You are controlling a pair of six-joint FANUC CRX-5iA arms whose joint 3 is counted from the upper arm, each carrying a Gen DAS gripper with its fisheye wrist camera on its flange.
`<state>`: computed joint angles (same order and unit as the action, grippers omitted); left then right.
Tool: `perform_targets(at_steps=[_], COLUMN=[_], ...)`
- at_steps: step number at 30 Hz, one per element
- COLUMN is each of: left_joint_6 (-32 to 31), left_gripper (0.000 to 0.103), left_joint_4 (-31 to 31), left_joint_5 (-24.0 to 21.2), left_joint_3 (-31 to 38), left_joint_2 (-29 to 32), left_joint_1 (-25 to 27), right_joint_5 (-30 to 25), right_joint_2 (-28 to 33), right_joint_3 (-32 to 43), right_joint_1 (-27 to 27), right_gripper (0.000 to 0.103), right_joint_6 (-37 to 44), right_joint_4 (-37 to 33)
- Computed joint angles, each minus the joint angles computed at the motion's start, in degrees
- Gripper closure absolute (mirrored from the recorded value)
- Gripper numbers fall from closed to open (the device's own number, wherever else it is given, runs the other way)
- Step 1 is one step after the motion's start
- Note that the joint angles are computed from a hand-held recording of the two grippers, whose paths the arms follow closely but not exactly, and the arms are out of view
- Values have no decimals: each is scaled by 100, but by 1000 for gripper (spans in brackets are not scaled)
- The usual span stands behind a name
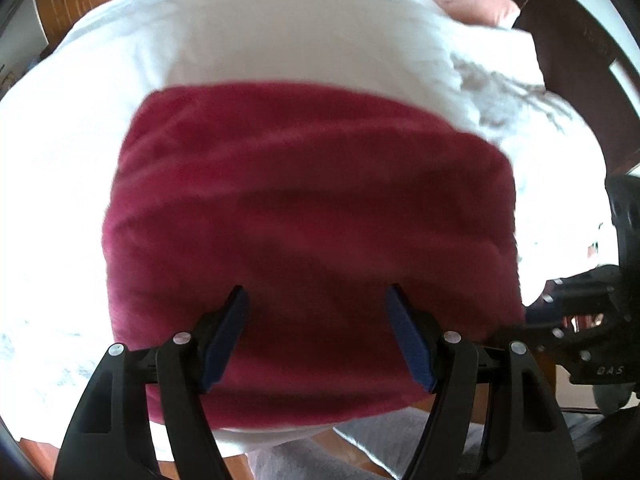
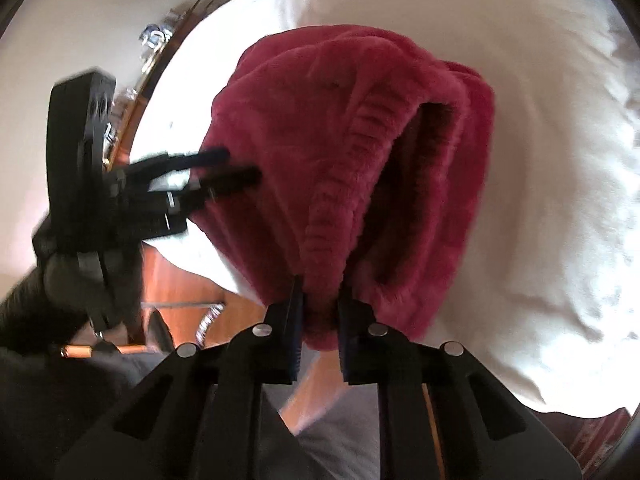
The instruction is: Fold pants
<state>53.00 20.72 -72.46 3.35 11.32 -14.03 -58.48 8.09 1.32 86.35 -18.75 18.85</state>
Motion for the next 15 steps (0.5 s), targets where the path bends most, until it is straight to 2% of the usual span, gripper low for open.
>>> perform_targets(at_steps=[4,6,9,12,15], left_joint_6=[-30,-113,-280,-221,-171], left_gripper=[32,32,30,30,30], left_joint_4=[-14,-135,-434,-317,-250], left_joint_5=[-81,-130,88,68,20], left_joint_3=[-100,-253,-529,-532,-464], left_joint_2=[36,-5,-206,-211,-163], left_joint_1=[-119,-202,-390,-340,-266], right_joint_5=[-351,-303,-420,-984,-1743], right_joint_2=[-126,-121,31,231,409], right_joint_3=[-132,-226,-67,347,800], right_joint_1=[50,-17,-151,-179,-151], right_gripper=[89,89,87,80,79], right_joint_6=[-79,-103,40,235,306], right_joint_4=[-334,-430,-580,-443,-36])
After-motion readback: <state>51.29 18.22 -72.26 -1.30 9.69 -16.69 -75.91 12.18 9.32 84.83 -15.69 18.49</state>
